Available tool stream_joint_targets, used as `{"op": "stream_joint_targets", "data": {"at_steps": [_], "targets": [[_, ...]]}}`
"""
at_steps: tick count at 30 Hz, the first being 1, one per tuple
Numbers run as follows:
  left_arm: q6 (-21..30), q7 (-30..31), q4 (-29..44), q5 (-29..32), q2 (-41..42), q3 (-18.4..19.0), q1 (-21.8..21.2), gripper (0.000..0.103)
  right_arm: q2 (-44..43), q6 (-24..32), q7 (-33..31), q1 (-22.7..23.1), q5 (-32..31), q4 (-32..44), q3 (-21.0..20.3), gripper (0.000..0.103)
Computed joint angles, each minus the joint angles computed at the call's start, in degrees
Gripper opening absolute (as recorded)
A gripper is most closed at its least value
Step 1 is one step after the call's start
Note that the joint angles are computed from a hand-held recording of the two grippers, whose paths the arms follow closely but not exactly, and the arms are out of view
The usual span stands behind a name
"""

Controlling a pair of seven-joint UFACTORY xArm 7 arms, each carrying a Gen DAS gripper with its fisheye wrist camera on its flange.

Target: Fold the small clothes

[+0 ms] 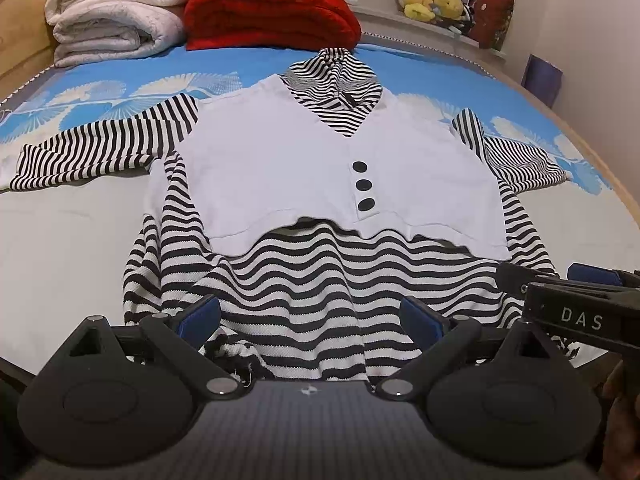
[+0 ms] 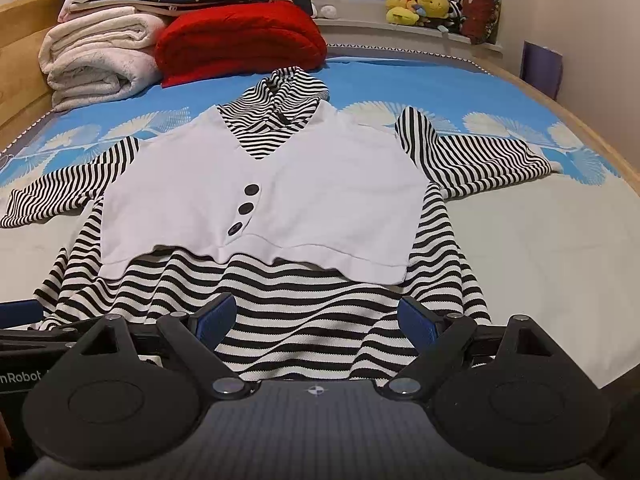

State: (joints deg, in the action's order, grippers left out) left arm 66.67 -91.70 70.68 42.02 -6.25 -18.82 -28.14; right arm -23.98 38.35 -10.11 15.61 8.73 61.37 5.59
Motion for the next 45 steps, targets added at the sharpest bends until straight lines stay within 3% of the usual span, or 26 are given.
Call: {"op": "stream_joint_targets", "data": {"at_steps": [9,34,36,40,45], "targets": [[-0.2,-0.5,0.2,0.1,0.1,0.0,0.0,0.098,5.3,-6.3,-1.9,0.5,1.0,-1.4,-0.7,0.088],[1.7,-1.2,1.4,2.0,1.4,-0.1,-0.7,0.098,6.0,-7.7,-1.8,0.4,1.1,-1.4,-0.4,0.088],[3.1,-1.8,1.7,4.2,1.8,-0.4,-1.1,0.096,6.4,-8.0,-2.2,0.4,1.4,-1.3,-0.6,0.088],[3.5,-1.7,1.7,6.8,2.1,-0.2,-2.0,0.084,7.3,-8.7,-2.6,0.3,1.7,-1.1,-0.7,0.088],[4.1,-1.1,2.3,10.2,1.3,-0.4,-2.3,0.081,7.6,-9.9,-3.2,0.3,2.8,-1.3,-1.1,0.088]]}}
